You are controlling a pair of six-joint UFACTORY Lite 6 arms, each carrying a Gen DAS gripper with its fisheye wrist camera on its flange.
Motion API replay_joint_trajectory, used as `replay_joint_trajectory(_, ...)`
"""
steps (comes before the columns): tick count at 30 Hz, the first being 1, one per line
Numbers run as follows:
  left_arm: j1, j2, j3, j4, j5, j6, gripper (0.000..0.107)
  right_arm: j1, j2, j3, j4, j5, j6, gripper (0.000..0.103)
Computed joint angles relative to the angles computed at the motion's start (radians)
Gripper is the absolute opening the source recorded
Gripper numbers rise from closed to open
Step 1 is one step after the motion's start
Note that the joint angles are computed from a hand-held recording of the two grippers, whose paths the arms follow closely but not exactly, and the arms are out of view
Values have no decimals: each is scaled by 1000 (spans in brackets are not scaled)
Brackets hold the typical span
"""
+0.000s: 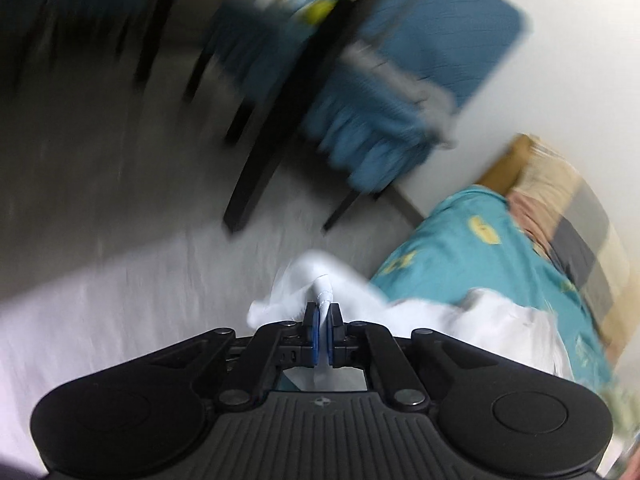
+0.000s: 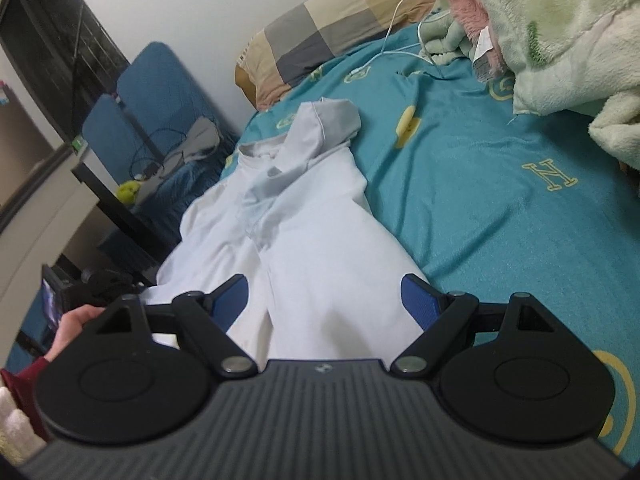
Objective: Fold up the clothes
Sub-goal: 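Grasp the T-shirt hem with the left gripper and fold it up toward the collar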
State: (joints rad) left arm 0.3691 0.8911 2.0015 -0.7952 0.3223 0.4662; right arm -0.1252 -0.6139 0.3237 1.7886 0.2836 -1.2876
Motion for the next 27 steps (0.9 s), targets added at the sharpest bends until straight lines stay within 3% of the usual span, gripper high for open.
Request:
replay_joint_trajectory(5, -186, -200, -120, 234, -167, 81, 4, -45, -69, -23, -49, 26, 50, 85)
replay_joint_trajectory(9, -362, -267, -138, 488, -172, -54, 4, -113, -85, -38, -62, 54, 74, 85)
replay_joint_trajectory(14, -564, -283, -252, 990, -241, -566, 5, -155, -93, -55, -57, 76, 76, 85)
replay_joint_trajectory(19, -673, -152, -197, 1424, -199, -1077, 10, -198, -103, -68, -46, 99, 58, 85)
replay_joint_trajectory(22, -682, -126, -208, 1440, -222, -1105, 24, -222, -91, -73, -14, 121, 21, 85)
replay_joint_trajectory(24, -686, -164, -261, 1488, -225, -1110, 47, -219, -73, -69, 18, 120, -17, 85)
replay_joint_trajectory(27, -671, -335, -458, 1598, -257, -1194, 57, -215, -66, -68, 45, 118, -51, 85)
